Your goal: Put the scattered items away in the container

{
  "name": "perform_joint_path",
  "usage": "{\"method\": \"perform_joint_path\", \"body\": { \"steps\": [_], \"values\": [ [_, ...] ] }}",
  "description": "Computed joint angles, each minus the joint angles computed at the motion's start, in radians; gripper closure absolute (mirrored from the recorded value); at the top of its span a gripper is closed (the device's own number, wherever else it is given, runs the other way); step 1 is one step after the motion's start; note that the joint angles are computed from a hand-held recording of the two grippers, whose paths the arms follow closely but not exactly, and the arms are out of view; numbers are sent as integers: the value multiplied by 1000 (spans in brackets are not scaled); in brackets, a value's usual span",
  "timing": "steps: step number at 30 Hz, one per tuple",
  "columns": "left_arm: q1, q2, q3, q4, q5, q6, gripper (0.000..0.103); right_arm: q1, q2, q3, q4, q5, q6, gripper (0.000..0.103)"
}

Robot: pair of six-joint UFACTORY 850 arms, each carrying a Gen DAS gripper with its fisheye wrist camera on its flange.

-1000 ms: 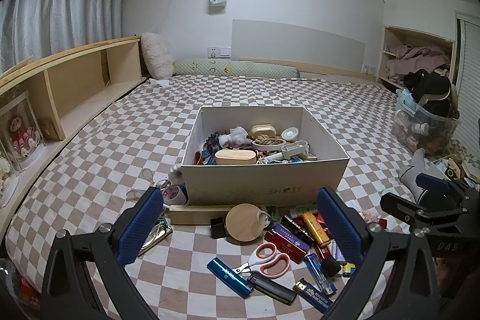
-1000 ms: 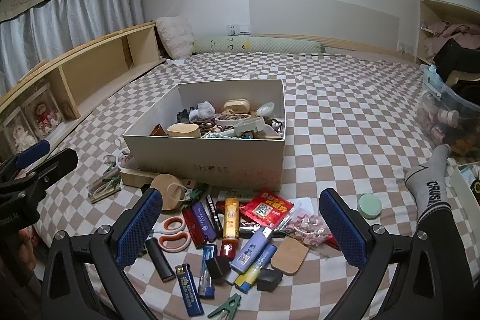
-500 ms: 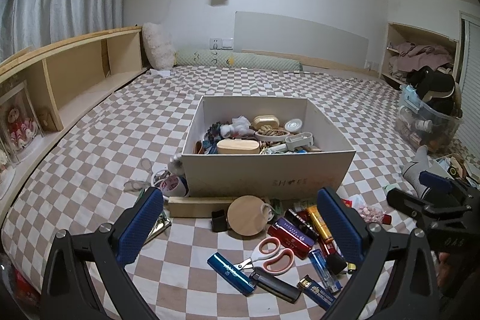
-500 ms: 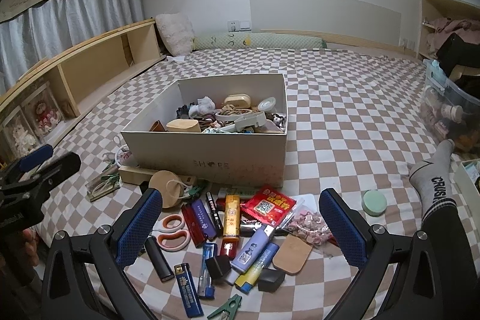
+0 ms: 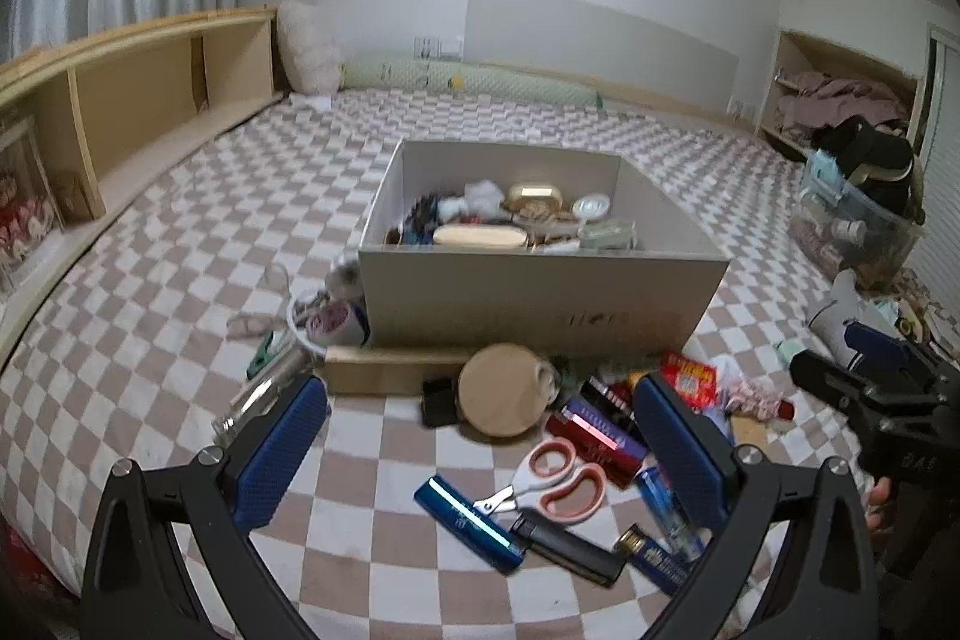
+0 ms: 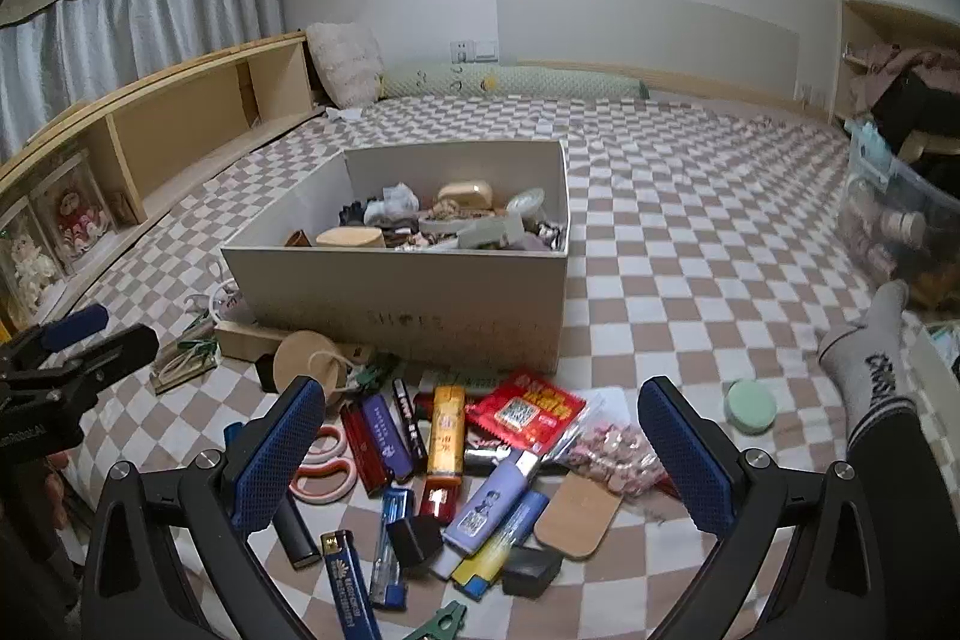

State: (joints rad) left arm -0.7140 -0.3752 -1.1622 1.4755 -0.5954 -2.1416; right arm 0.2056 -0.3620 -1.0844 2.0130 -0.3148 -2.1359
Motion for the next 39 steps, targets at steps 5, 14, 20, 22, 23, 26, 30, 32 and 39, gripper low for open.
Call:
{"method": "perform_joint_path", "body": {
  "steps": [5, 14, 20, 22, 23, 26, 30, 32, 39],
  "values": [
    [26, 2, 28, -4, 124, 49, 0, 0, -26, -17, -116, 13, 123, 0],
    [56, -17, 50, -35, 214, 240, 0, -4, -47, -22, -345, 4, 315, 0],
    [90, -43, 46, -158, 312, 513, 2, -17, -72, -43, -586, -24, 530, 0],
    [101, -53, 42, -210, 346, 608, 2, -25, -78, -50, -658, -36, 591, 0],
    [104, -58, 39, -240, 354, 658, 2, -29, -80, -53, -699, -40, 622, 0],
    [115, -72, 30, -324, 382, 801, 2, -46, -85, -64, -837, -82, 711, 0],
    [130, -94, 18, -412, 421, 956, 5, -66, -90, -81, -1012, -151, 786, 0],
    [136, -109, 7, -482, 430, 1046, 12, -71, -98, -97, -1078, -175, 826, 0],
    [151, -141, -6, -789, 470, 1380, 16, -72, -131, -160, -1283, -273, 854, 0]
  ]
}}
